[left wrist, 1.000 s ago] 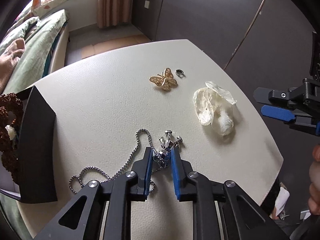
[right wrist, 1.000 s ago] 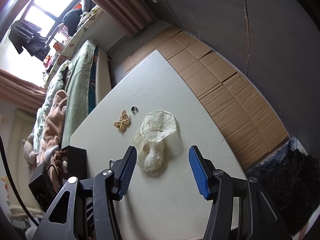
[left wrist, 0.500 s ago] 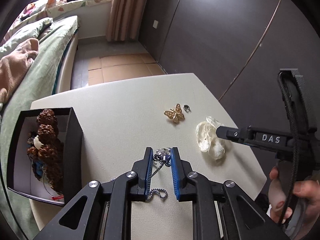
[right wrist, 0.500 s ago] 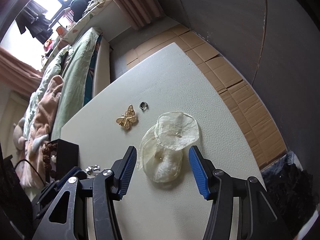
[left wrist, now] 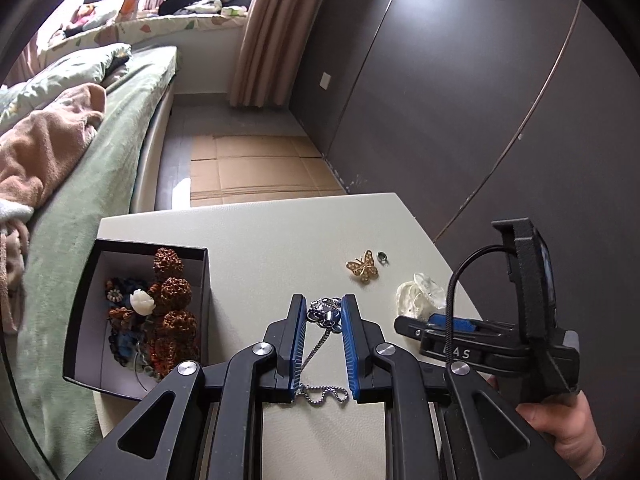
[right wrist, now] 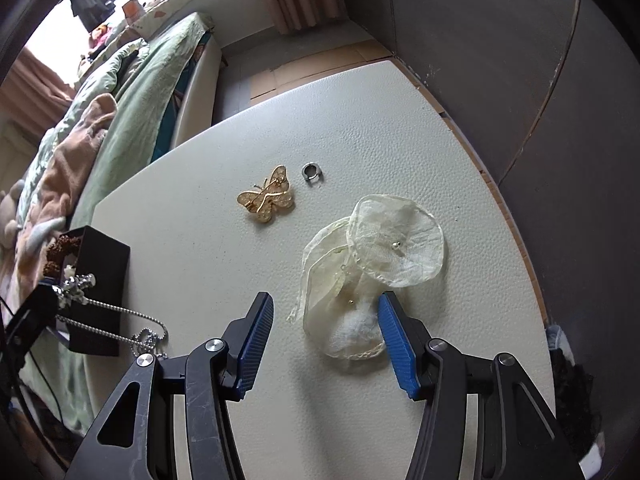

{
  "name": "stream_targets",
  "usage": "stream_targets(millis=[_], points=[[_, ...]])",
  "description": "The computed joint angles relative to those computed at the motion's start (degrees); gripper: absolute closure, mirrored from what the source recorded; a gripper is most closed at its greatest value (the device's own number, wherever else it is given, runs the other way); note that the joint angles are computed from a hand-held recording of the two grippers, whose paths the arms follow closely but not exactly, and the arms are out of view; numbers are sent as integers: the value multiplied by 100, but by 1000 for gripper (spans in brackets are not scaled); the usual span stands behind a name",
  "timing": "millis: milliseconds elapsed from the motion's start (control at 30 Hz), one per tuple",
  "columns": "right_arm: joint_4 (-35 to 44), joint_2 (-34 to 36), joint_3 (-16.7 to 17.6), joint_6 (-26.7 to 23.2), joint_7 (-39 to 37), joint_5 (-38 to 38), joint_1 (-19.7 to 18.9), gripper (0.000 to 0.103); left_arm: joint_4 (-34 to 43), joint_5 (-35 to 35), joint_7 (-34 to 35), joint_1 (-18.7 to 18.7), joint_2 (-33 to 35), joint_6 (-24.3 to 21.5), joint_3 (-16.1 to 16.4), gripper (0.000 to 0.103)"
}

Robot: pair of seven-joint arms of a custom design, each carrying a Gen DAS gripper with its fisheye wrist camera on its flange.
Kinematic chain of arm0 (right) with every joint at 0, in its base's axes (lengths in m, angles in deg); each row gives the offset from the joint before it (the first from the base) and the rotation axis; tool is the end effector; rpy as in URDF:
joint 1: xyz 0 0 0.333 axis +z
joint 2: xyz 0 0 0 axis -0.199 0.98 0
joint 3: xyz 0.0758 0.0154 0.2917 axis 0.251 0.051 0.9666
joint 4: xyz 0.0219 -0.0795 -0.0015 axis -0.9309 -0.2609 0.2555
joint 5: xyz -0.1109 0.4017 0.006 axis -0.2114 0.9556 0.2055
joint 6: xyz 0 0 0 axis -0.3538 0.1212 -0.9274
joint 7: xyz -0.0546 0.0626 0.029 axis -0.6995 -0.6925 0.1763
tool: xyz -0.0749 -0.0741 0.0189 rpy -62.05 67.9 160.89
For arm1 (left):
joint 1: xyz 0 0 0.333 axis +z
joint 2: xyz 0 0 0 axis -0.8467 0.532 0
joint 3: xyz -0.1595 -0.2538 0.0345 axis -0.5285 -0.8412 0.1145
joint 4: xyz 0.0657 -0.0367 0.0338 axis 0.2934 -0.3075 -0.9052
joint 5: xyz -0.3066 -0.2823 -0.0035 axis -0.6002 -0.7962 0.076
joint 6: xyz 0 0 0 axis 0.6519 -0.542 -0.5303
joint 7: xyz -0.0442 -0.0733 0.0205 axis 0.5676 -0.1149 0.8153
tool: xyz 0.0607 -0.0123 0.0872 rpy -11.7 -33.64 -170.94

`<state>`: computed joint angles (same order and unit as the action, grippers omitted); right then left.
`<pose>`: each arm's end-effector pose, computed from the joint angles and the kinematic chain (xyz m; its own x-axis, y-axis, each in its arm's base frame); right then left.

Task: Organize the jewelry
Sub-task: 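Lift the silver chain with the left tool while the right grasps the white organza pouch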

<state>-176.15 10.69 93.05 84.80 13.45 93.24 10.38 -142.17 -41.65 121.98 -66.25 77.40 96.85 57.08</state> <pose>0.6316 0.3364 0.3559 0.2025 -0.9503 -0.2366 -0.9322 -0.1130 -0.3439 0.5301 -0.1503 0.4232 0.0251 -0.9528 0.3025 -0.7334 -0.2232 -0.6421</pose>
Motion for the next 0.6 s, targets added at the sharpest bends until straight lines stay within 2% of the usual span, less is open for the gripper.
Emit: stream_targets(millis=[133, 200, 233, 267, 300, 367, 600], points=[[2, -23, -190, -78, 249, -509, 237, 48, -131, -176, 137, -77, -160, 71, 81, 85], [-101, -88, -170, -3, 355, -482, 206, 51, -182, -271, 202, -121, -240, 97, 137, 87], [-171, -129, -126, 55, 348, -387, 146, 57, -191, -375, 275, -179, -269, 115, 196, 87], [-196, -147, -77, 60, 315, -282, 84, 79, -200, -581, 455, -315, -300, 139, 321, 87], [-202, -152, -19, 15, 254, -144, 10, 95, -204, -737, 594, -406, -329, 168, 403, 87], [-290, -192, 120, 80, 55, 236, -165, 95, -223, -841, 669, -418, -410, 236, 432, 88], [-630, -475, 343, 656, -474, 1045, -421, 98, -305, -1042, 783, -588, -728, 528, 664, 88]])
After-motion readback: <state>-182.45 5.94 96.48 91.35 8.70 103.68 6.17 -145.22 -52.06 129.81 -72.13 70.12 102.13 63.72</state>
